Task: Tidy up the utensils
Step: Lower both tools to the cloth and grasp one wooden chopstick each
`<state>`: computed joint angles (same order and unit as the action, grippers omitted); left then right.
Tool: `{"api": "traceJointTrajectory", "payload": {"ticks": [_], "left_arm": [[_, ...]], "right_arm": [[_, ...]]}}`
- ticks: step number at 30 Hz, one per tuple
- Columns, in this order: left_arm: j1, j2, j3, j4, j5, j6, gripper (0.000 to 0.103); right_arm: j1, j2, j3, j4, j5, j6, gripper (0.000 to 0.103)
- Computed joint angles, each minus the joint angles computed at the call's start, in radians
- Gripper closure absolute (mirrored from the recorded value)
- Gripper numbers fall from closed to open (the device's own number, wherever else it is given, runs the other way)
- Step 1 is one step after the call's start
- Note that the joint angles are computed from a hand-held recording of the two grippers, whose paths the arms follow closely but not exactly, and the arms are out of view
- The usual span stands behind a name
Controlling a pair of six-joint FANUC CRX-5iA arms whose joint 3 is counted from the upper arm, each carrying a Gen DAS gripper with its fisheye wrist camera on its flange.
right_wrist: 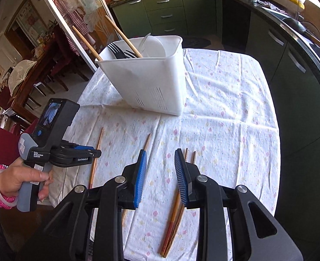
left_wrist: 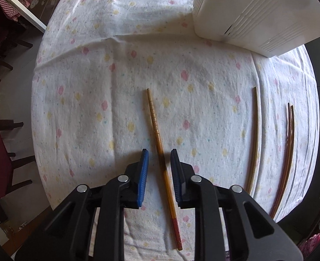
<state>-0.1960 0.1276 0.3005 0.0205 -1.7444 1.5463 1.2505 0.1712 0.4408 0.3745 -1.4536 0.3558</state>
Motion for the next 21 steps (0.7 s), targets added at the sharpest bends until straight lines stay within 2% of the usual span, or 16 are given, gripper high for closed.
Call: {"api": "traceJointTrajectory", "payload": {"ticks": [4, 7, 16, 18, 21], "left_arm": [[-0.022, 0.02, 0.032, -0.025, -0.009, 0.022, 0.084], [-0.035, 0.027, 0.041, -0.022, -0.002, 0.013, 0.095], [-0.081, 0.011, 0.046, 0.014, 0.022, -0.016, 0.097], [-0.086, 0.007, 0.054, 0.021, 0.022, -0.023, 0.097], [-0.081, -0.026, 0.045, 0.03, 0.017, -0.043, 0.097]], "right_arm": [[-0.008, 0.007, 0.014, -0.03, -0.019, 0.013, 0.076], [-0.031, 0.022, 0.03, -0.101, -0.04, 0.044, 0.076], [-0.11, 0.091, 0.072, -0.329, -0.129, 0.13, 0.077], [-0.122, 0.113, 0.086, -0.355, -0.151, 0.141, 0.077], [-0.133, 0.149, 0.113, -0.363, -0.195, 0.142, 0.083]]}}
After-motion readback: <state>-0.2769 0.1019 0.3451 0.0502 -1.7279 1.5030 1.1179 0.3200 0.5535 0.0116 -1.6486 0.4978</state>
